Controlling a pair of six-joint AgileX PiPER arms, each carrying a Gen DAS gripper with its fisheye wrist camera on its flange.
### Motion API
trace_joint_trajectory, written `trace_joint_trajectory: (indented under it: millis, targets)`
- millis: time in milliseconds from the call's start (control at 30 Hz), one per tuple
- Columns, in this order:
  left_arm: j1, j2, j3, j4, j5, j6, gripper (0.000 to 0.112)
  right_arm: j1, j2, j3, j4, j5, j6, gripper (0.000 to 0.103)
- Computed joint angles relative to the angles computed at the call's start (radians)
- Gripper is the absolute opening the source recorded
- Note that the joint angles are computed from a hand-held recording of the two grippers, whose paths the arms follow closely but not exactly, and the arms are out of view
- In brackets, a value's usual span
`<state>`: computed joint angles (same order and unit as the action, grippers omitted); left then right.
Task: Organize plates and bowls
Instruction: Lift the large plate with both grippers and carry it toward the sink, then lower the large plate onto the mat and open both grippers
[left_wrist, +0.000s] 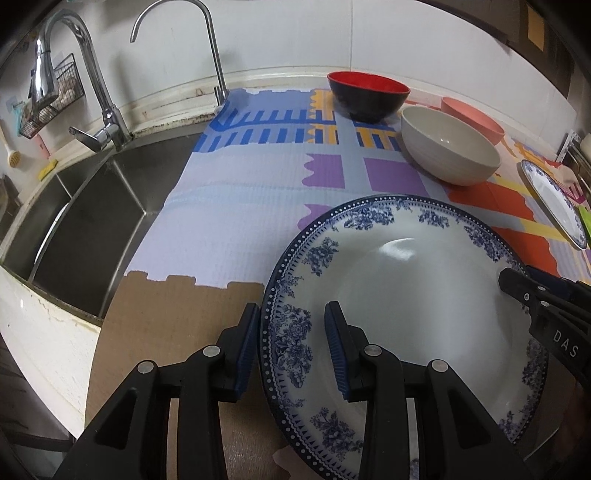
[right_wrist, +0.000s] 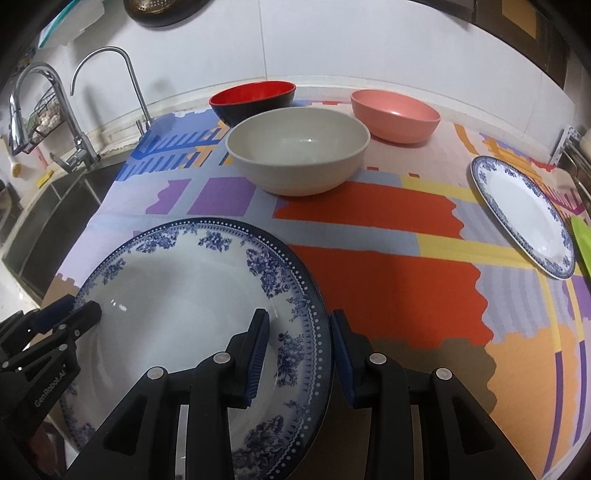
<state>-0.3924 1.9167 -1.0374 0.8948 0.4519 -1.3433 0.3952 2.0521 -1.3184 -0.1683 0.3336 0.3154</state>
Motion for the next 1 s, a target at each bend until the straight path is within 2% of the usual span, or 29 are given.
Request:
trace_joint_trajectory:
  millis: [233, 367, 400, 467, 533, 633, 733, 867, 1000]
  targets:
    - [0.003, 0.001, 0.008, -0.018, -0.016, 0.025, 0.039, 0.0, 0.006, 0.003, 0.021, 0.006, -0.005, 0.036]
    - [0.004, -0.013, 0.025, 0.021, -0.031, -0.016, 0.063, -0.002, 0.005, 0.008, 0.022, 0.004, -0.003, 0.036]
    - [-0.004, -0.021, 0.03, 0.06, -0.019, -0.057, 0.065, 0.003, 0.005, 0.007, -0.028, 0.007, 0.043, 0.036]
    - [-0.018, -0.031, 0.032, 0.108, 0.004, -0.103, 0.081, 0.006, -0.002, 0.017, -0.102, 0.001, 0.121, 0.037]
    - [-0.037, -0.048, 0.04, 0.172, 0.029, -0.164, 0.087, 0.012, -0.019, 0.034, -0.22, -0.005, 0.247, 0.046]
    - [-0.058, -0.079, 0.051, 0.243, 0.042, -0.216, 0.097, 0.013, -0.05, 0.061, -0.309, -0.015, 0.342, 0.046]
    - [-0.074, -0.108, 0.048, 0.27, 0.043, -0.219, 0.103, 0.007, -0.086, 0.087, -0.341, -0.022, 0.387, 0.048]
    - [-0.097, -0.134, 0.029, 0.272, 0.027, -0.182, 0.103, 0.001, -0.14, 0.136, -0.424, -0.029, 0.489, 0.053]
    - [-0.135, -0.136, -0.017, 0.232, 0.028, -0.107, 0.103, -0.014, -0.214, 0.198, -0.54, -0.022, 0.63, 0.064]
